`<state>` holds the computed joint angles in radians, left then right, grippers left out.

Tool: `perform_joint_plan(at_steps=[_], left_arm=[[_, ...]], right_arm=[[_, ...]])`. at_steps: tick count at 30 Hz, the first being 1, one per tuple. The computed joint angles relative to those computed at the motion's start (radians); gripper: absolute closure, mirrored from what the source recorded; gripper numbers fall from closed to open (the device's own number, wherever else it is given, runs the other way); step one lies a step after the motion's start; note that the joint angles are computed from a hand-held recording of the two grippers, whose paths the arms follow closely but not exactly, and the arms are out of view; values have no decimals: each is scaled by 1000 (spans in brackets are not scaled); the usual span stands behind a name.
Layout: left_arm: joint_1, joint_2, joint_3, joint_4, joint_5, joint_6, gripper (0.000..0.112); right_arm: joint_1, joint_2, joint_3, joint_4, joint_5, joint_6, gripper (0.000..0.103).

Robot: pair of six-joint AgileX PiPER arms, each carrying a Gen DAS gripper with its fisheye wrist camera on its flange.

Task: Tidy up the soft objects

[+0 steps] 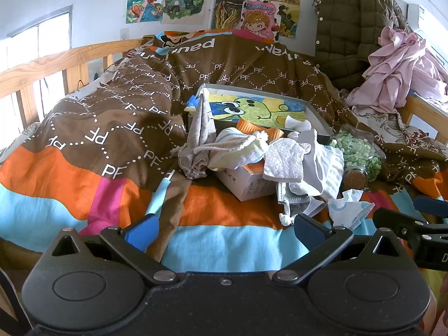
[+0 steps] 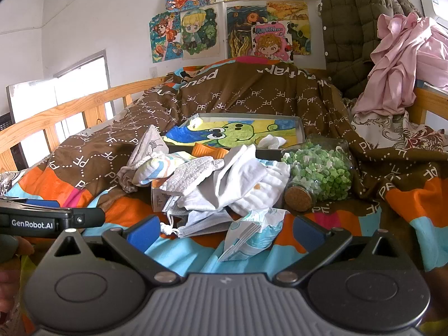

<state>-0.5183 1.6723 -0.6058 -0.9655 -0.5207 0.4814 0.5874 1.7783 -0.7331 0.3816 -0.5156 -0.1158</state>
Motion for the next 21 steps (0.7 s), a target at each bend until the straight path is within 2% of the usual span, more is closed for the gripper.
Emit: perform_joint_plan(at_steps=[8, 11, 16, 21], left_arm=[[0, -1, 1, 2, -1, -3, 10], [0, 0, 0, -2, 0, 1, 10], [-2, 9, -18, -78, -2, 62, 10], [43, 44, -95, -179, 74, 180, 10]], right_arm=[[0, 2, 0, 1, -1, 0, 0], [0, -10, -7, 18, 25, -16, 0], [-12, -24, -66, 187, 122, -198, 0], [-79, 19, -176, 279, 264, -376, 0]])
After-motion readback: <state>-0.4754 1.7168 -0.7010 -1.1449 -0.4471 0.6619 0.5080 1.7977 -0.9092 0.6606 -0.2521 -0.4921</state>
